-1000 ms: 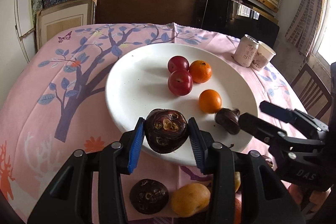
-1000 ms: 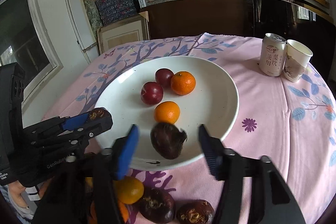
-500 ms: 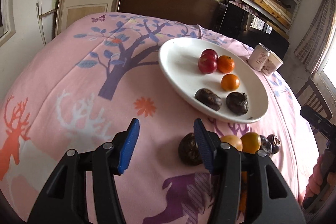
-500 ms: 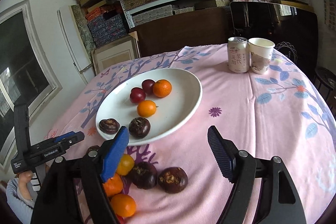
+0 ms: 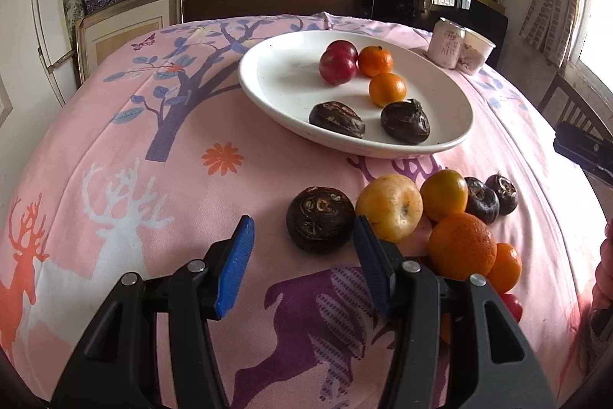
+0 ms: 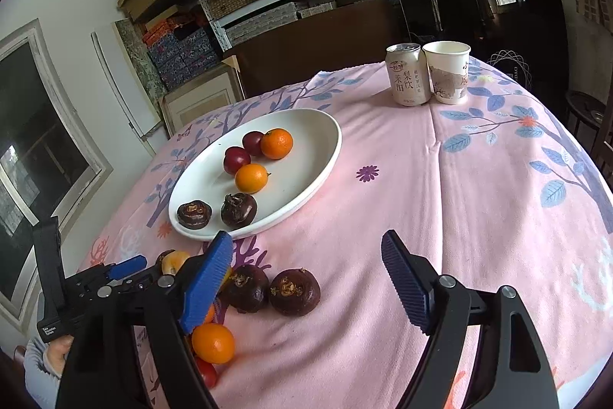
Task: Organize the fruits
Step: 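Grasp another dark brown fruit with the left tool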
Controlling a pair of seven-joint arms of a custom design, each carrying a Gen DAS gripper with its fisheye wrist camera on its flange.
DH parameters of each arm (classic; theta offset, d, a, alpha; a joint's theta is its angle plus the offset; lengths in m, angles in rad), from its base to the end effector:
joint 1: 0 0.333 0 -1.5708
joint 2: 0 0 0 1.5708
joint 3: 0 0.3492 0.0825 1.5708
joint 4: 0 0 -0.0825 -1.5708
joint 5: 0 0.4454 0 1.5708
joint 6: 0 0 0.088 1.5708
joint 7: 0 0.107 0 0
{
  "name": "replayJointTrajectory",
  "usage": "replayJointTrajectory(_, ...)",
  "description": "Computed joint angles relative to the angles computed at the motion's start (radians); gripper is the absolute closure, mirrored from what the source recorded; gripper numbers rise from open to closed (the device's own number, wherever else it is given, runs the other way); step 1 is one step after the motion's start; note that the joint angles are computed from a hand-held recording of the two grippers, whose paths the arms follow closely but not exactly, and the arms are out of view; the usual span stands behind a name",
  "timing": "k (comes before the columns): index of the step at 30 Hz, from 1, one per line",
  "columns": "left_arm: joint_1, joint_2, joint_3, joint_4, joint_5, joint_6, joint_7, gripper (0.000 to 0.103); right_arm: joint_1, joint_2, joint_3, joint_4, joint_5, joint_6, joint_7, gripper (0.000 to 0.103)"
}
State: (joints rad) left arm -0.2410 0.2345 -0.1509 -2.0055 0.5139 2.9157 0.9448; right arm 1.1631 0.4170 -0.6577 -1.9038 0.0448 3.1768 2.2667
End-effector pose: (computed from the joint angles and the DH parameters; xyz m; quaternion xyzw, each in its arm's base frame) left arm 0.6304 -0.2875 0.4100 -0.5896 0.7294 -0.2799 0.2050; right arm 0.6142 0.3987 0.4285 -0.6062 0.6478 -0.1738 0.4273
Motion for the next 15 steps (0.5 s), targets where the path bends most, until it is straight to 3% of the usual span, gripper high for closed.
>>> replayJointTrajectory(3, 0.022, 0.022, -0.03, 0.023, -0.06, -0.035, 0.058, 0.049, -0.003, 0.002, 0.003, 0.004, 0.0, 0.0, -0.002, 0.022)
replayJointTrajectory(5, 0.029, 0.036, -0.032, 0.037, -0.095, -0.041, 0.071, 0.041, -0.006, 0.003, 0.006, 0.006, 0.001, -0.004, -0.004, 0.022)
replayJointTrajectory(8, -0.063, 0.042, 0.081, 0.069, 0.09, -0.092, -0.101, 0.037, -0.005, 0.002, 0.004, 0.006, -0.006, -0.011, 0.002, 0.022)
replayJointTrajectory(9, -0.07, 0.036, 0.095, 0.068, 0.132, -0.105, -0.156, 0.038, -0.005, 0.003, 0.003, 0.007, -0.01, -0.014, 0.006, 0.022)
replayJointTrajectory(12, -0.01, 0.027, 0.047, 0.047, 0.084, -0.067, -0.132, 0.038, -0.006, 0.003, 0.003, 0.007, -0.025, -0.019, 0.018, 0.022)
replayJointTrajectory(15, 0.008, 0.044, 0.018, 0.066, 0.059, -0.078, -0.075, 0.039, -0.024, 0.004, 0.022, 0.019, -0.053, -0.045, 0.026, 0.022)
